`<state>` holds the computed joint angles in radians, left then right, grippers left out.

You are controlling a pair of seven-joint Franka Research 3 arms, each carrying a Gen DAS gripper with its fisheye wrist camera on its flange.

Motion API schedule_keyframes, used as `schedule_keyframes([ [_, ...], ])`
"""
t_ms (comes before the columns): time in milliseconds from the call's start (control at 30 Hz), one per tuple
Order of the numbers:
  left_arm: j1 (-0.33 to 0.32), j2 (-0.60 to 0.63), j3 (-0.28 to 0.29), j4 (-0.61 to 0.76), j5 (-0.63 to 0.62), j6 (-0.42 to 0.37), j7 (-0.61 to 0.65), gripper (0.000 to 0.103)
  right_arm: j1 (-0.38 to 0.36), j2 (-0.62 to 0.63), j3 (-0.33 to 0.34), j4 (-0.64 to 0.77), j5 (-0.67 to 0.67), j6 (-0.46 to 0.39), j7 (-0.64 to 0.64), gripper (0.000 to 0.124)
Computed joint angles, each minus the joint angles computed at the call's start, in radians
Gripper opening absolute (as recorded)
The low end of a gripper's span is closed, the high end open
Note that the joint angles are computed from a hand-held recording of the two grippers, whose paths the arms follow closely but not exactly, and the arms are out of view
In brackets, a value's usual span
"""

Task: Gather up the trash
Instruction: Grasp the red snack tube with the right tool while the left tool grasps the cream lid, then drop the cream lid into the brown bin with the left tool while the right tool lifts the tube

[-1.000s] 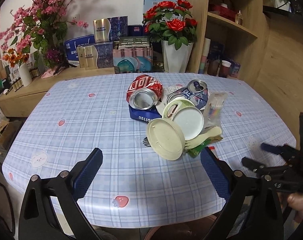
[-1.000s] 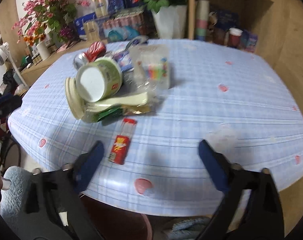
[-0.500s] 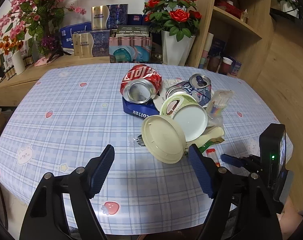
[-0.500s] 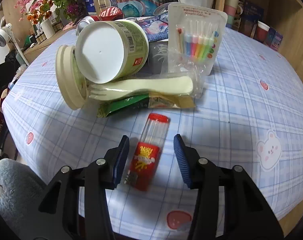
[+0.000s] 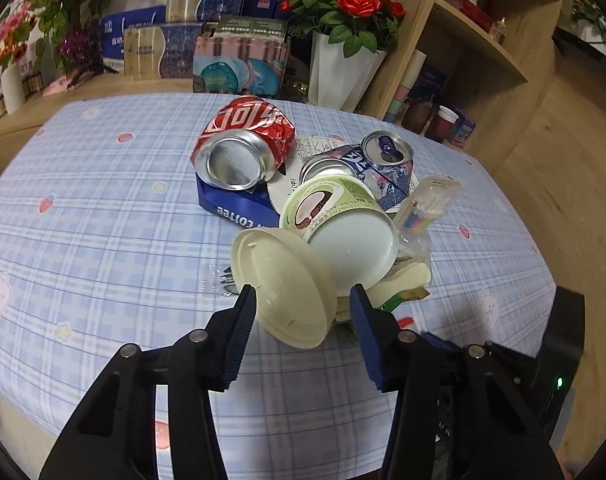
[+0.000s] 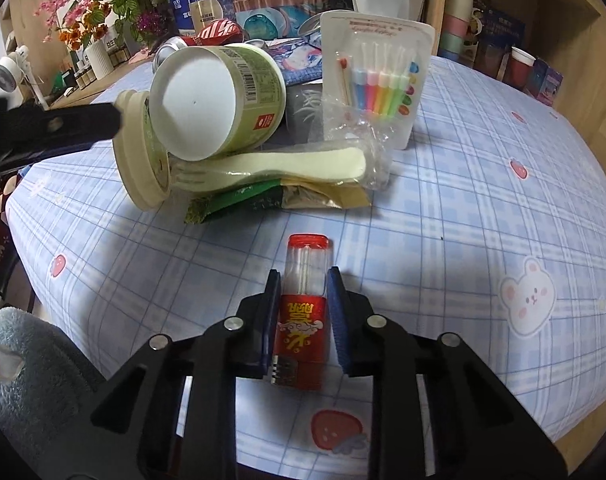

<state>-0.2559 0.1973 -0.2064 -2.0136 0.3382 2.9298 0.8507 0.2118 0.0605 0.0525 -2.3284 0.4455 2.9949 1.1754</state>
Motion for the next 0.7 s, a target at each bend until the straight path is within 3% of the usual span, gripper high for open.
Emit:
schedule_keyframes([
  [167,0.006,0.042,-0.017,0.050,-0.048,-0.018,0.037,0.035,-0.004,-0.012,0.007,-0.013,0.069,0.000,-0.051,0.026],
  [267,0.028,0.052,-0.039,0.052,-0.102,-0.007,0.072,0.019,-0.007,-0.015,0.006,-0.012,0.100,-0.003,-0.079,0.026],
  [333,0.019,0.045,-0.025,0.039,-0.102,-0.001,0.053,0.007,-0.005,-0.020,0.007,-0.017,0.119,-0.003,-0.090,0.026],
  [433,0.046,0.029,-0.048,0.006,-0.155,0.022,0.080,0.004,-0.004,-0.033,0.006,-0.024,0.153,-0.004,-0.116,0.026],
  [600,0.024,-0.024,-0.009,-0.052,-0.107,0.046,0.039,0.004,0.003,-0.058,-0.001,-0.037,0.192,0.002,-0.141,0.026],
  [700,0.043,-0.063,-0.024,-0.092,-0.135,0.061,0.063,0.003,0.008,-0.076,-0.007,-0.047,0.208,0.002,-0.146,0.026],
])
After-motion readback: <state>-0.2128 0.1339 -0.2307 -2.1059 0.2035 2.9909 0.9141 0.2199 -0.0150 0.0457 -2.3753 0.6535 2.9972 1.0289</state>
